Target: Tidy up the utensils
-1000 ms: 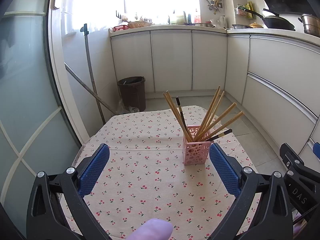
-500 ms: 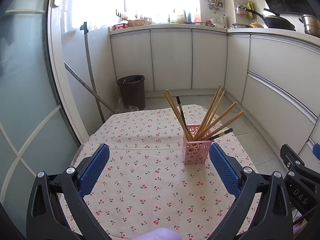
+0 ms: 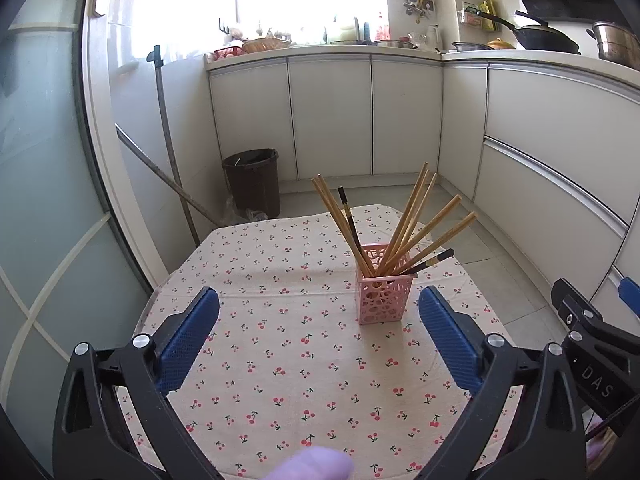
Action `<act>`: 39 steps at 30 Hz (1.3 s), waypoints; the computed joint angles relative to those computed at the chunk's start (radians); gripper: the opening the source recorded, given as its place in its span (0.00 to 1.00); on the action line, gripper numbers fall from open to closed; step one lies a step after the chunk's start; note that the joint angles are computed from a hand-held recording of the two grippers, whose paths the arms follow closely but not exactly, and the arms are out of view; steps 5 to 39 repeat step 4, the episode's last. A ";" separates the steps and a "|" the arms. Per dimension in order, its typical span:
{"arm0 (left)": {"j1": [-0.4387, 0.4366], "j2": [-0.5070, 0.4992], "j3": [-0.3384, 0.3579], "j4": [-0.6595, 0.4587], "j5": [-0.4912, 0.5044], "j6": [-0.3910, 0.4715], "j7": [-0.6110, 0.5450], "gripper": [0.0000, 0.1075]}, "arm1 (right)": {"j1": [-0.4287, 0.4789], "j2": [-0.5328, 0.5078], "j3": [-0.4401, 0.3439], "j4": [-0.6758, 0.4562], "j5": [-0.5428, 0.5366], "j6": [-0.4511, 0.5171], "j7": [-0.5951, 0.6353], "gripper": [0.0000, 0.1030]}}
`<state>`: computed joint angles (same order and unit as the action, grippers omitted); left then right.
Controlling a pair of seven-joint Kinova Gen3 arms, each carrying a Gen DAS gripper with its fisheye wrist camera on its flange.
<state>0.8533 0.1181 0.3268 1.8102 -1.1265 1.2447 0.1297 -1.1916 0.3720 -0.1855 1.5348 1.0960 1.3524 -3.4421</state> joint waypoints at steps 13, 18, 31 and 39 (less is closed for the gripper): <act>0.010 0.006 0.002 -0.003 -0.012 0.023 0.011 0.89 | 0.002 -0.001 -0.001 0.002 -0.003 -0.003 -0.001 0.93; 0.010 0.006 0.002 -0.003 -0.012 0.023 0.011 0.89 | 0.002 -0.001 -0.001 0.002 -0.003 -0.003 -0.001 0.93; 0.010 0.006 0.002 -0.003 -0.012 0.023 0.011 0.89 | 0.002 -0.001 -0.001 0.002 -0.003 -0.003 -0.001 0.93; 0.010 0.006 0.002 -0.003 -0.012 0.023 0.011 0.89 | 0.002 -0.001 -0.001 0.002 -0.003 -0.003 -0.001 0.93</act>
